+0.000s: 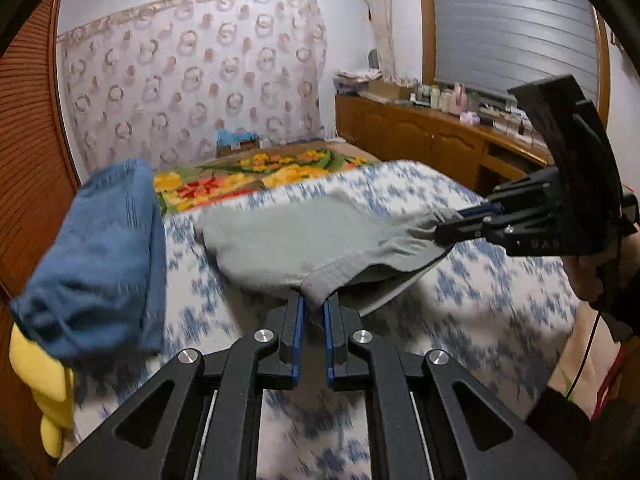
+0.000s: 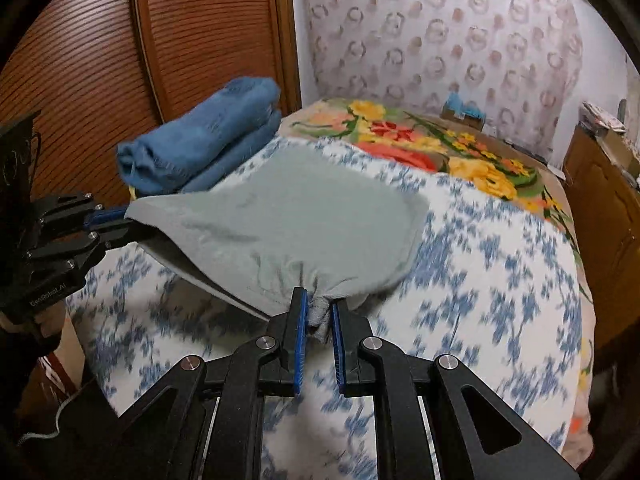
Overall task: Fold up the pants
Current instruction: 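Lower the held end onto the garment and open both grippers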
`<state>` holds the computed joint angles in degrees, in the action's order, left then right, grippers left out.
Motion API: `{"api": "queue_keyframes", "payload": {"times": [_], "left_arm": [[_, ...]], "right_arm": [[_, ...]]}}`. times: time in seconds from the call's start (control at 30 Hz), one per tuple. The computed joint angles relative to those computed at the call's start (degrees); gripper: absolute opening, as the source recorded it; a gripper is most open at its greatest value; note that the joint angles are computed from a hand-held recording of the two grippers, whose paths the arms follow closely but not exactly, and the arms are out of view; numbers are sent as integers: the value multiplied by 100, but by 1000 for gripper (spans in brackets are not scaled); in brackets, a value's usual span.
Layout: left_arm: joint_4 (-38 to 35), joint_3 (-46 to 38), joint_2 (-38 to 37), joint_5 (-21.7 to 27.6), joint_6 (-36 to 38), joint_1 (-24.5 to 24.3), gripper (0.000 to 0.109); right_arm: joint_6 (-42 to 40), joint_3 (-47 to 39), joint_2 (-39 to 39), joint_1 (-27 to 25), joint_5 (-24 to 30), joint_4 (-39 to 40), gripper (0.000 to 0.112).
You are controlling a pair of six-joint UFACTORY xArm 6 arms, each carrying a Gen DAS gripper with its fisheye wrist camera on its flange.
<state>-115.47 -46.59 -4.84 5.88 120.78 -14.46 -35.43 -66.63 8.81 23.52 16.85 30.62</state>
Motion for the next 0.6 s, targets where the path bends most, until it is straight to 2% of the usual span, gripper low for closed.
{"api": "queue_keyframes", "payload": {"times": [0.13,0.27,0.43,0.6], "left_arm": [[-288,326,-118,-5,183,-50,9],[-199,578,-169,151,-111,0,9],[-398,698,-143,121,7,-91,9],[-324,784,-154,79,-211,-164,9]], "right_arm": [[-205,511,-256,88,-94,453,12],[-400,917,-440,168,-188,846,12],[-800,914,-218,167,-302,1391,12],[-1017,1100,-246,218,-497,1741,12]]}}
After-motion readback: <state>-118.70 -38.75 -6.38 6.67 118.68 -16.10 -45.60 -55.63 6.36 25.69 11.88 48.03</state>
